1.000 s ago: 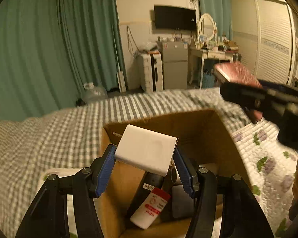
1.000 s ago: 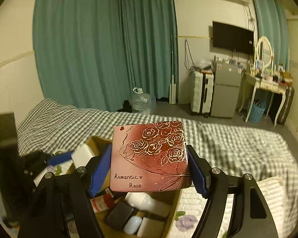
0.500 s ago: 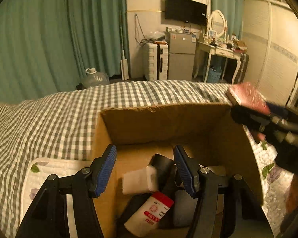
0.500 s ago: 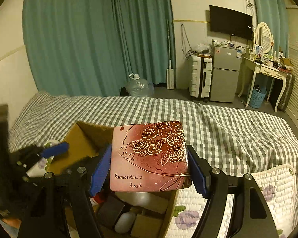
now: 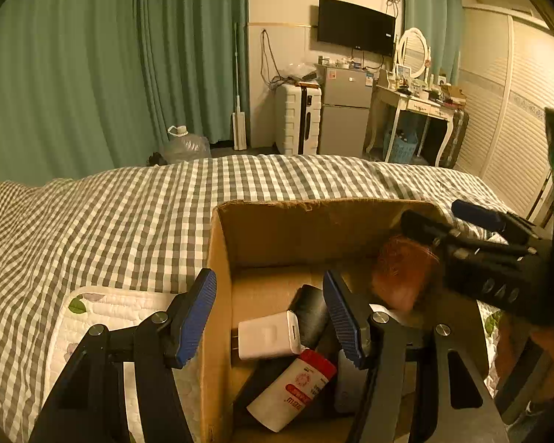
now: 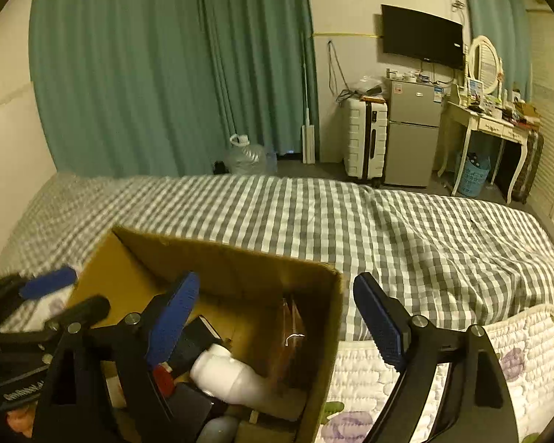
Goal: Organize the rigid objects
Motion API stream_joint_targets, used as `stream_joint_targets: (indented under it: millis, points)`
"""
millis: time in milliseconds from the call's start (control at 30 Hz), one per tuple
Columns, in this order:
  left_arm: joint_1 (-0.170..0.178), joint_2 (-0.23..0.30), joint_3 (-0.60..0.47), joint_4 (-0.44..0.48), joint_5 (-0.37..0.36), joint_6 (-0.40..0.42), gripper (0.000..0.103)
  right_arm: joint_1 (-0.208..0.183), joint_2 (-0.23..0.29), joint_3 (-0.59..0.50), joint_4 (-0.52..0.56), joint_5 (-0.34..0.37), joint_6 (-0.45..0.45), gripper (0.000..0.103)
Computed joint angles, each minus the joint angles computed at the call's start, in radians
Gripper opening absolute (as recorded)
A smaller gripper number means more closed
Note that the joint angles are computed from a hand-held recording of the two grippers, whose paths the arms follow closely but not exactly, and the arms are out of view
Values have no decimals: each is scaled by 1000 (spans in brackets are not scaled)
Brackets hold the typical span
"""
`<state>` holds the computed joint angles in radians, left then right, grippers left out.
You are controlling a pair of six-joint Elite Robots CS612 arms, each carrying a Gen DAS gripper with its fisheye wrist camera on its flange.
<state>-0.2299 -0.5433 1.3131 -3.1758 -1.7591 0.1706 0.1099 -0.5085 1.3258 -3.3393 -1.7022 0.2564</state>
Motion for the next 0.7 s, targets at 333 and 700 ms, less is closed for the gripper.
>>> stream_joint_targets:
  millis: [333, 700]
  points:
    - [-6, -49, 100, -130, 29, 24, 63, 19, -68, 105, -88, -59, -19, 86]
    - [17, -151, 286, -441, -65, -44, 70, 98, -174, 307, -369, -219, -99, 103]
